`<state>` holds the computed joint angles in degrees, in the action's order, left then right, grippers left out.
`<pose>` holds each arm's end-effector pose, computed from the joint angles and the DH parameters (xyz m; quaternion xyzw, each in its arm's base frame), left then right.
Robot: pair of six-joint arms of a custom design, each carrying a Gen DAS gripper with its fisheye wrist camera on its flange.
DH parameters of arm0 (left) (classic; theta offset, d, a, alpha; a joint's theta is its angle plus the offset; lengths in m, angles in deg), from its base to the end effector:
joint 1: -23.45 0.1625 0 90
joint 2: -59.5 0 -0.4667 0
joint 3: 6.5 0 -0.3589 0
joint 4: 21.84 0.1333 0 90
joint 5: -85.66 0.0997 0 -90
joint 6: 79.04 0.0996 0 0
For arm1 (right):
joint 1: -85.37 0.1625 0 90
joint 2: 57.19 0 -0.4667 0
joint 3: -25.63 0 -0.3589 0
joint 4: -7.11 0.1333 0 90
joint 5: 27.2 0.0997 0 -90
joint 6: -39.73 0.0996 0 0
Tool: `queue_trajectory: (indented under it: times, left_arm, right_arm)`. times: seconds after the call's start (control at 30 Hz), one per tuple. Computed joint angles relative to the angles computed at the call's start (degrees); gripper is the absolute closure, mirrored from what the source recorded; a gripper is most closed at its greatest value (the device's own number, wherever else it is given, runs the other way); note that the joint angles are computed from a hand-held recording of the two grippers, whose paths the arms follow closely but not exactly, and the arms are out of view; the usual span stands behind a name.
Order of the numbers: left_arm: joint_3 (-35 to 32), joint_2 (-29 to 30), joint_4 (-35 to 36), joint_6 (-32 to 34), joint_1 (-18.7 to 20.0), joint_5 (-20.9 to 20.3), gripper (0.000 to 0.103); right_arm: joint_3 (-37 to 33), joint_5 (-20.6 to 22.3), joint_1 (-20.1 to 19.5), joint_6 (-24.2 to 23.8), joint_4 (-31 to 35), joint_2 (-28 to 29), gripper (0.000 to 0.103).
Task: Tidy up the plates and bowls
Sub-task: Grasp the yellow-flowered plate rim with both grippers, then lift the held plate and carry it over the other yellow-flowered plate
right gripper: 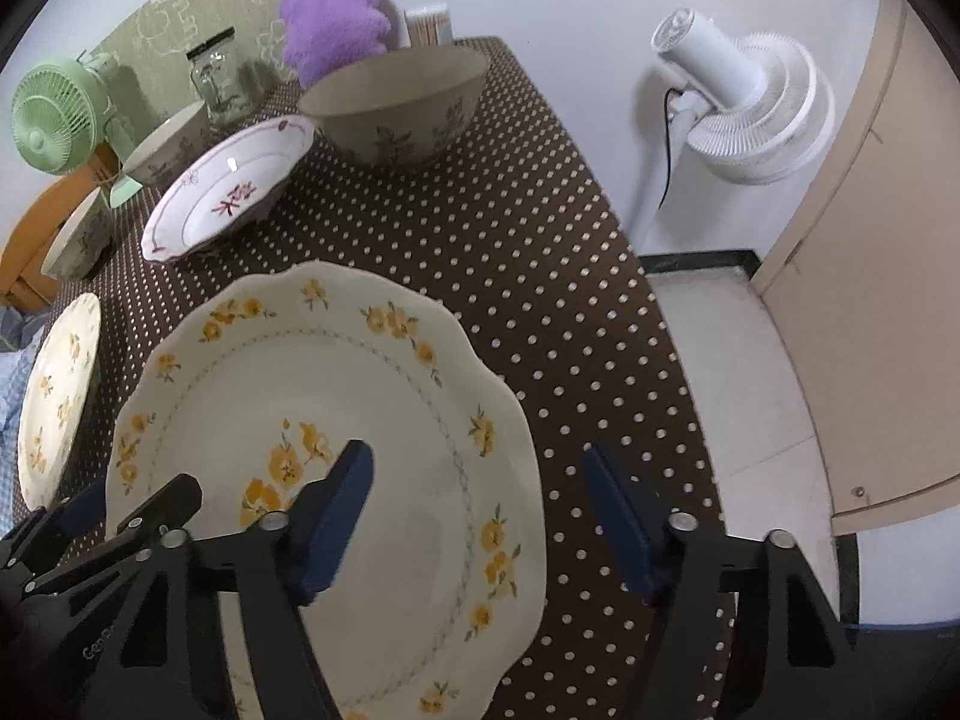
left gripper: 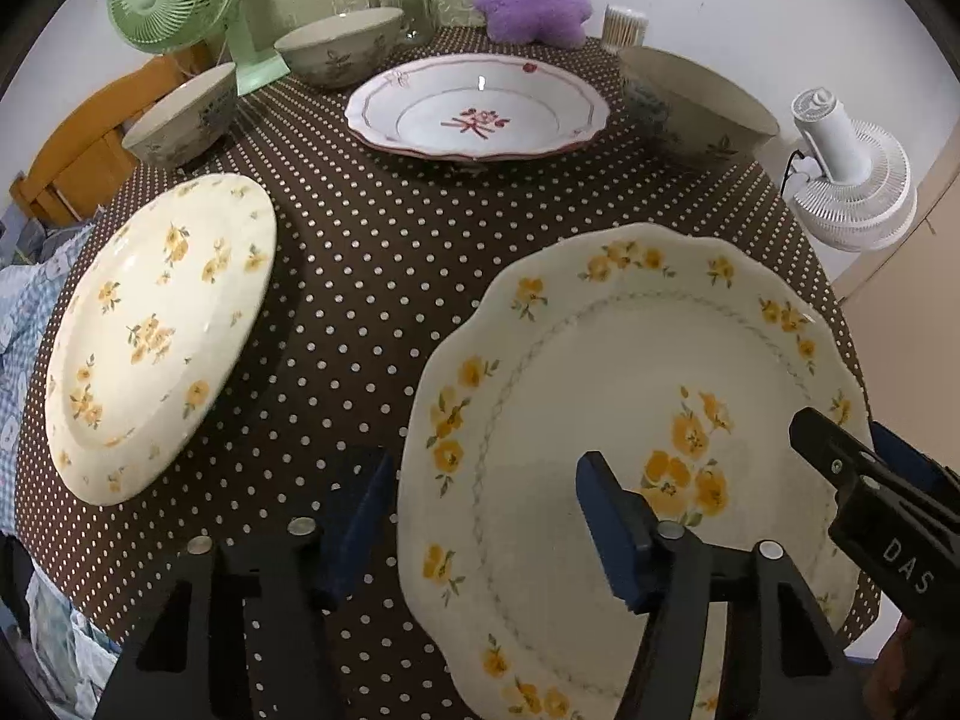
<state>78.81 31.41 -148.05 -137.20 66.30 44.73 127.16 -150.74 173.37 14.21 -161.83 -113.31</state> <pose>-0.3536 -0.6124 -0.0162 -0.0104 0.8976 -0.2240 0.3795 0.0558 -0.6434 0.2802 0.1054 -0.9145 0.2025 0.3340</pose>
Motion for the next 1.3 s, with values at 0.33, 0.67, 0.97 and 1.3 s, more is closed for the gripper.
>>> queue_trajectory:
  times: [0.33,0.67,0.97,1.3]
  left_arm:
    - [-1.34,0.25,-0.76,1.17,0.81,-0.89,0.048]
    - [-0.06,-1.43,-0.61,1.96,1.71,0.17,0.049]
    - [0.62,-2.90,-1.41,3.50,3.21,1.34,0.049]
    - [1.75,-4.17,-2.07,5.17,4.14,1.30,0.049]
  right_arm:
    - [-2.14,-0.46,-0.08,1.35,4.91,1.43,0.050]
    - [-3.24,-0.45,1.58,0.93,6.90,2.60,0.050]
    - [-5.97,-1.04,3.29,1.44,7.40,5.62,0.050]
    - [-7.63,-2.38,4.41,2.94,8.24,7.81,0.050]
